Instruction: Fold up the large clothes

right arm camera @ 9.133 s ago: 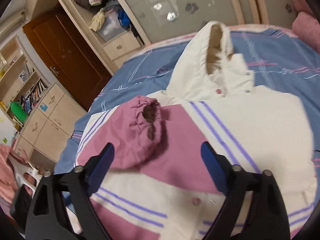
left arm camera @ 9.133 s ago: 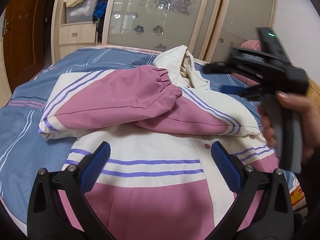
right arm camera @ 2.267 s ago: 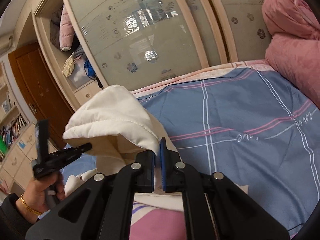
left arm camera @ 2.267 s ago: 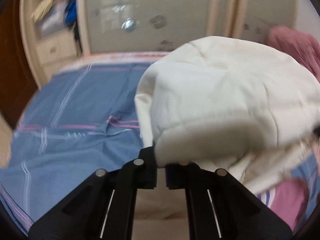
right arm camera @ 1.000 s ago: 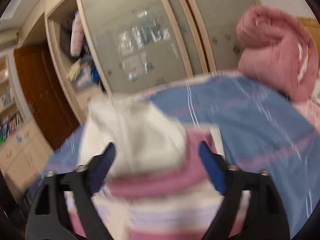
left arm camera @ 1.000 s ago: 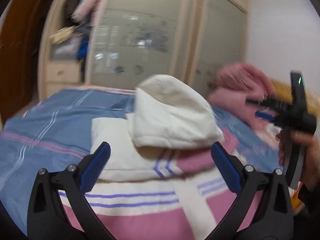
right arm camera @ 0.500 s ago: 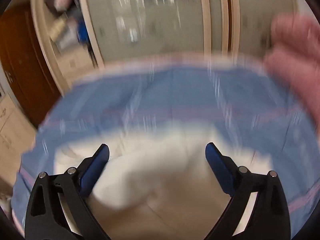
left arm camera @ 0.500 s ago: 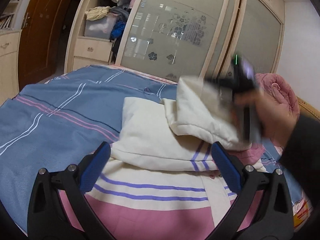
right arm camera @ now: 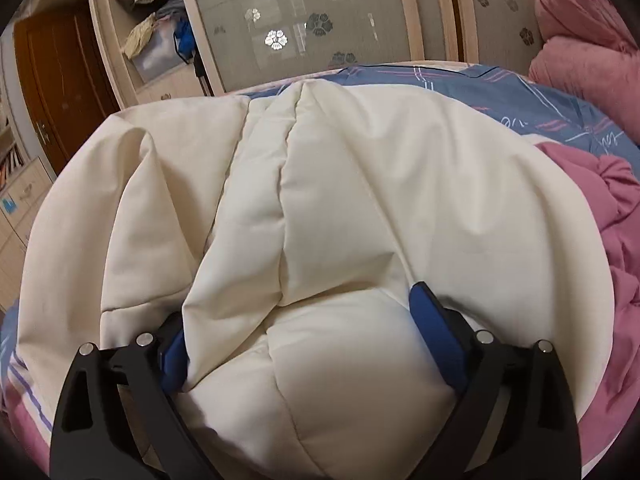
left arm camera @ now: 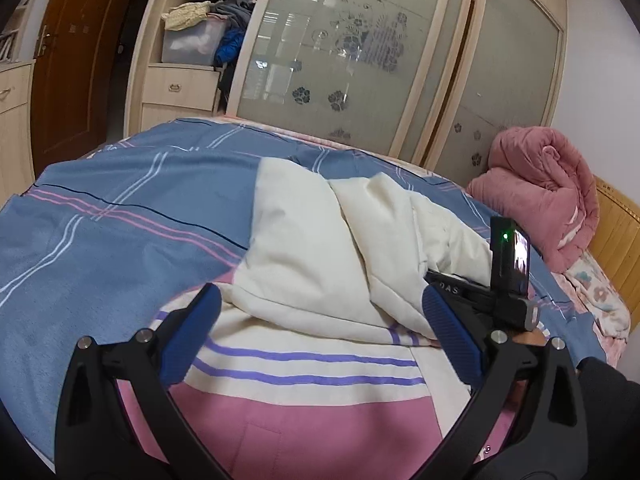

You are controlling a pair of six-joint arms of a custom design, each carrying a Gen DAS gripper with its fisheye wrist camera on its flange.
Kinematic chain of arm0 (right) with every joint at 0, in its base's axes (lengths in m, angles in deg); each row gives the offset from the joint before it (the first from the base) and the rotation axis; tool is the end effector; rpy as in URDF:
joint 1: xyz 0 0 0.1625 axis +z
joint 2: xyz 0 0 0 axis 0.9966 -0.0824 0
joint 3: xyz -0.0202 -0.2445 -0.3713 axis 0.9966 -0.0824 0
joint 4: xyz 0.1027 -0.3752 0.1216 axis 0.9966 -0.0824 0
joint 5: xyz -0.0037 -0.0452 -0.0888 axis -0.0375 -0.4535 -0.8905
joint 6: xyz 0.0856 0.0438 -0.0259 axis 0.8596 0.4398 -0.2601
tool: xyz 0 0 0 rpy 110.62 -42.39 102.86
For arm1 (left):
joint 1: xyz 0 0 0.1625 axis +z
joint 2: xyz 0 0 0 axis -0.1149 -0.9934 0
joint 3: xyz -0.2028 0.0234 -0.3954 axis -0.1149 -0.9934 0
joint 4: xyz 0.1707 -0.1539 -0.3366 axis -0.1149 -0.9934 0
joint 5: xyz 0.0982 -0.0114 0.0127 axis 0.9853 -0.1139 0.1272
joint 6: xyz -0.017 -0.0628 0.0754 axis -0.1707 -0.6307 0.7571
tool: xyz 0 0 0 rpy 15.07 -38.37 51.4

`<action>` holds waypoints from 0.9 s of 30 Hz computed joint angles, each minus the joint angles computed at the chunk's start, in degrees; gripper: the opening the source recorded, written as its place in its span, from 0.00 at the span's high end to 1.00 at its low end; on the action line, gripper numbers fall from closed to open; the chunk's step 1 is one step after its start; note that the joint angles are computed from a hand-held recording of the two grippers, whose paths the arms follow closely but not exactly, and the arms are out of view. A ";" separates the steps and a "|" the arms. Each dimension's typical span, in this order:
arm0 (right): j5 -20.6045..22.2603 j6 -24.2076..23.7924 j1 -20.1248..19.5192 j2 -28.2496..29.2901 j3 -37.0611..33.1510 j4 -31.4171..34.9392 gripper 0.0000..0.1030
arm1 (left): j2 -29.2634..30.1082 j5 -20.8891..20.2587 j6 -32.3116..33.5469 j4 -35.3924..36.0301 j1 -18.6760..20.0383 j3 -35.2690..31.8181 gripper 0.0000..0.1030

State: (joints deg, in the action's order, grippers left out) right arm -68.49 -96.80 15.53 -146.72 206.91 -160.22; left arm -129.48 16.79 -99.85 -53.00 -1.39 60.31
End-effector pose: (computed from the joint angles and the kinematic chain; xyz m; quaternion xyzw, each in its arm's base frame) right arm 0.1878 -0.3956 0.3337 0.2918 -0.8961 0.2934 0.1608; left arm -0.4422 -0.1570 0.1635 0.0479 0.7824 -0.5582 0.2721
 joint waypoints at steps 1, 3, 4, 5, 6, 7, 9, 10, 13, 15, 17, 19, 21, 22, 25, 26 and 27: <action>2.44 -0.14 -0.94 -0.19 -0.04 0.34 0.08 | 0.28 0.46 0.00 0.23 0.13 -0.14 0.02; 13.28 -1.29 -4.95 -3.92 0.39 4.05 0.06 | 0.83 0.75 0.37 1.11 1.23 -1.47 0.02; 19.28 0.21 -6.43 -7.82 0.34 7.93 0.06 | 0.95 0.81 0.47 1.46 1.97 -2.43 0.02; 25.28 1.26 -8.45 -12.08 0.95 9.83 0.06 | 0.71 1.50 1.79 0.26 2.81 -3.08 0.02; 31.28 0.72 -11.19 -15.48 1.71 11.26 0.03 | 0.74 2.35 3.87 -1.33 3.59 -3.68 0.02; 37.28 -0.06 -14.61 -20.49 2.88 13.22 0.01 | 1.02 3.34 6.62 -2.69 4.64 -4.70 0.02; 45.14 -5.00 -21.72 -29.19 4.42 19.44 0.01 | 3.57 5.62 10.92 -0.44 7.68 -9.80 0.02; 45.47 -6.45 -24.69 -32.93 5.42 20.25 0.01 | 5.14 7.11 13.13 0.83 9.29 -12.66 0.02; 39.36 -4.18 -24.77 -34.64 5.17 19.23 0.01 | 9.22 12.61 24.14 -3.64 14.45 -19.44 0.02; 39.39 -4.80 -25.37 -34.70 5.07 18.64 0.01 | 12.79 15.42 24.42 0.28 18.14 -25.38 0.02; 38.02 -2.89 -25.90 -34.10 4.67 17.12 0.01 | 15.76 15.67 26.61 -0.33 22.36 -28.80 0.02; 38.24 -1.23 -27.20 -33.10 3.01 19.41 0.01 | 16.96 12.67 34.59 -10.24 25.78 -27.29 0.04; 36.38 1.06 -26.15 -31.09 1.77 17.62 0.01 | 19.06 6.81 39.51 -15.70 30.00 -24.99 0.15; 35.63 0.56 -26.09 -31.35 1.88 17.03 0.01 | 20.15 6.49 39.02 -15.36 30.93 -23.42 0.14; 27.25 -1.44 -21.18 -29.37 2.27 11.14 0.01 | 21.32 10.77 32.25 -10.78 29.78 -21.37 0.13; 23.18 -1.22 -17.71 -27.00 1.67 7.80 0.01 | 21.61 10.48 32.08 -9.88 29.95 -21.88 0.13; 21.09 -0.86 -15.19 -24.93 1.00 4.87 0.01 | 21.25 10.13 33.05 -11.28 30.09 -21.35 0.12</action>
